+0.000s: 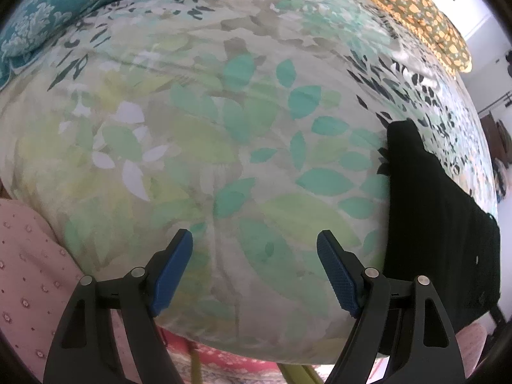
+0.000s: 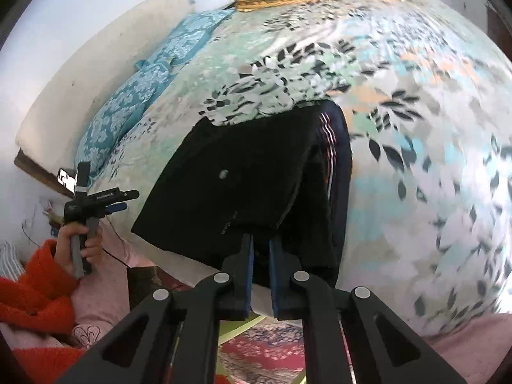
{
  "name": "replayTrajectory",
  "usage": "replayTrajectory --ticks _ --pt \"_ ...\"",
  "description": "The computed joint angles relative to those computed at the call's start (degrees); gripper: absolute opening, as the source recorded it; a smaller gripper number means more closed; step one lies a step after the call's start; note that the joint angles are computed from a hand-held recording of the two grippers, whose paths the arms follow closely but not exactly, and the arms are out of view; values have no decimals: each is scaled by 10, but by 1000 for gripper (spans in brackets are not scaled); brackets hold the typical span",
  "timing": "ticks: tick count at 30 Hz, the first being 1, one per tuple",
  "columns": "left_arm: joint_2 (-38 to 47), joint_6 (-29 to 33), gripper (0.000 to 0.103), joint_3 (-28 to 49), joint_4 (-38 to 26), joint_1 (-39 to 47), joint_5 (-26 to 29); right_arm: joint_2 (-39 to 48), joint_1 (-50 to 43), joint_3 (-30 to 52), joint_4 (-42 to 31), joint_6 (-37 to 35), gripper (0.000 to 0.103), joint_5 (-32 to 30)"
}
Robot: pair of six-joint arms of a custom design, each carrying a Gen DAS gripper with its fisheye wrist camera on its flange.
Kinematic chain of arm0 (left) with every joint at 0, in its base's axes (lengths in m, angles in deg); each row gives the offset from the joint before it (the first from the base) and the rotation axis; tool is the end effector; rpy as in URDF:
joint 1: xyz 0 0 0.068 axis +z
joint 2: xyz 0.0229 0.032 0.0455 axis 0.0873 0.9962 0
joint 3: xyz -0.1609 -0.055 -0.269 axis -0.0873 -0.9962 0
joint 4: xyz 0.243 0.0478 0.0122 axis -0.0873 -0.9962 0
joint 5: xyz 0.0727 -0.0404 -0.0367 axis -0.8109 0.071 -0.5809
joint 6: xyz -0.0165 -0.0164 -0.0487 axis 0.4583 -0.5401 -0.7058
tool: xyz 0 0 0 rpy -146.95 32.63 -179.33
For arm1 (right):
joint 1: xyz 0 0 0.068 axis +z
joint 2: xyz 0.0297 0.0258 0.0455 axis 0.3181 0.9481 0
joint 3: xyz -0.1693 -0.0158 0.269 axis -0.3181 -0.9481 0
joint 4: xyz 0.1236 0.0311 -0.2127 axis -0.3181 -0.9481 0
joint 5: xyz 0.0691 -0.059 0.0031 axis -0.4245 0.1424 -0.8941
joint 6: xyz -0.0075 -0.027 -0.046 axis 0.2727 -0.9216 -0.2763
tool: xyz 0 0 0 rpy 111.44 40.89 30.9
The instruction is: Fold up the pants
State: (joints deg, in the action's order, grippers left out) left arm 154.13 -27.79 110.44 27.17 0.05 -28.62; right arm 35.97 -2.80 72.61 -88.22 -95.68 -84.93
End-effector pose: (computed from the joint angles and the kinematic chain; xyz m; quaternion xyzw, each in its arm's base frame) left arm 0.2576 -0.0232 0.1642 -0.2398 0.9567 -0.0642 0.1523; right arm 0.2738 -0.0863 0.2143 -0.0771 0.9510 0.2173 0.2060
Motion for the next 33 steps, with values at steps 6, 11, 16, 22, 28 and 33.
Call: replayTrajectory --ticks 6,11,16,22,28,33 --pt "-4 8 82 1 -5 -8 -10 74 -15 5 38 1 16 15" --pt "-2 5 82 0 0 0 -3 70 5 -14 82 8 10 58" --pt "-20 21 82 8 -7 -48 -52 110 6 -37 131 29 9 105" --pt "-41 29 82 35 -26 -140 -102 73 12 -11 89 41 13 129" --pt "-19 59 85 82 -7 -260 -123 42 59 69 122 74 17 104" --pt "60 126 84 135 -19 -347 -148 164 107 170 128 97 18 121"
